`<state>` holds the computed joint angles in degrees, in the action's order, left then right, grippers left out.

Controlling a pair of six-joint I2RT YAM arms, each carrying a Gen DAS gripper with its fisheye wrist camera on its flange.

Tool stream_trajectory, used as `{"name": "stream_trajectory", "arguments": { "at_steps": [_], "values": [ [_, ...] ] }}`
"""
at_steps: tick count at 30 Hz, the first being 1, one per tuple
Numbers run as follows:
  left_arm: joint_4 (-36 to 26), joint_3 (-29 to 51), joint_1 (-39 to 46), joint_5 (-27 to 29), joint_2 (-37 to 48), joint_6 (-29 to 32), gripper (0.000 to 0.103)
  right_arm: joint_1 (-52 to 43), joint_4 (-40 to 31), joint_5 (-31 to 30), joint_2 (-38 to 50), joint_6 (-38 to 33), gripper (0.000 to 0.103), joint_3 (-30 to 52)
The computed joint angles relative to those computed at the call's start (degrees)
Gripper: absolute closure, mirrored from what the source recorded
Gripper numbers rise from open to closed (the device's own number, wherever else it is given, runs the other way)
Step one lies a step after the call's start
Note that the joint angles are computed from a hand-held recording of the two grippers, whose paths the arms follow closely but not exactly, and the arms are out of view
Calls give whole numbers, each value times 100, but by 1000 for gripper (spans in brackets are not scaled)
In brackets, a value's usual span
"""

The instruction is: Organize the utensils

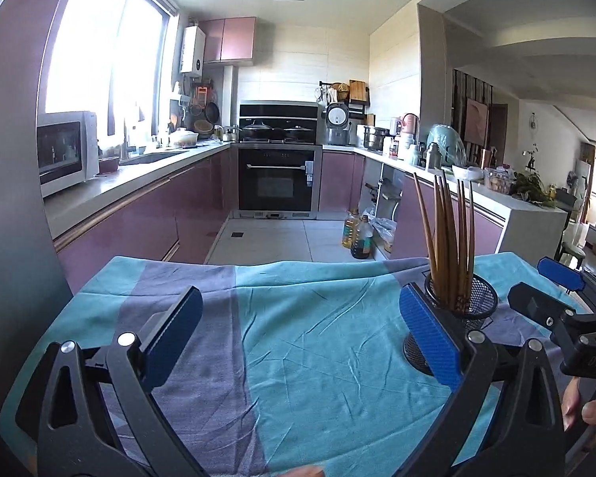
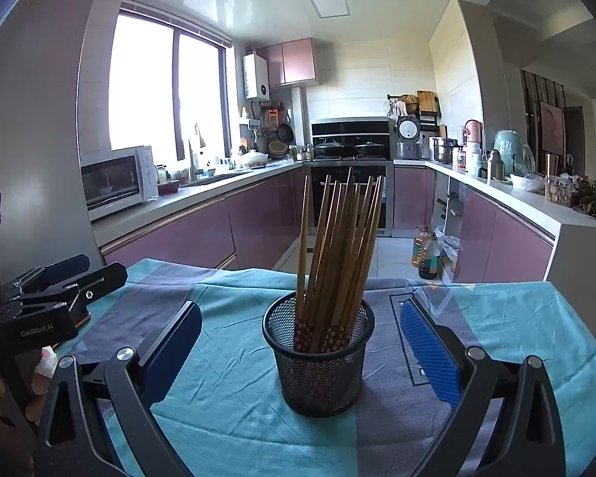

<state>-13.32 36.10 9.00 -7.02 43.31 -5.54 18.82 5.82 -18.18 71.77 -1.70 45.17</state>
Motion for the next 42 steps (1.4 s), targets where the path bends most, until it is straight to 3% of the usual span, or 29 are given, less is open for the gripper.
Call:
{"name": "stream_trajectory", "arguments": {
  "at_steps": [42],
  "values": [
    [141,-285,-500,-786,-540,95,5,145,135,234,-290,86,6,-215]
  ]
}}
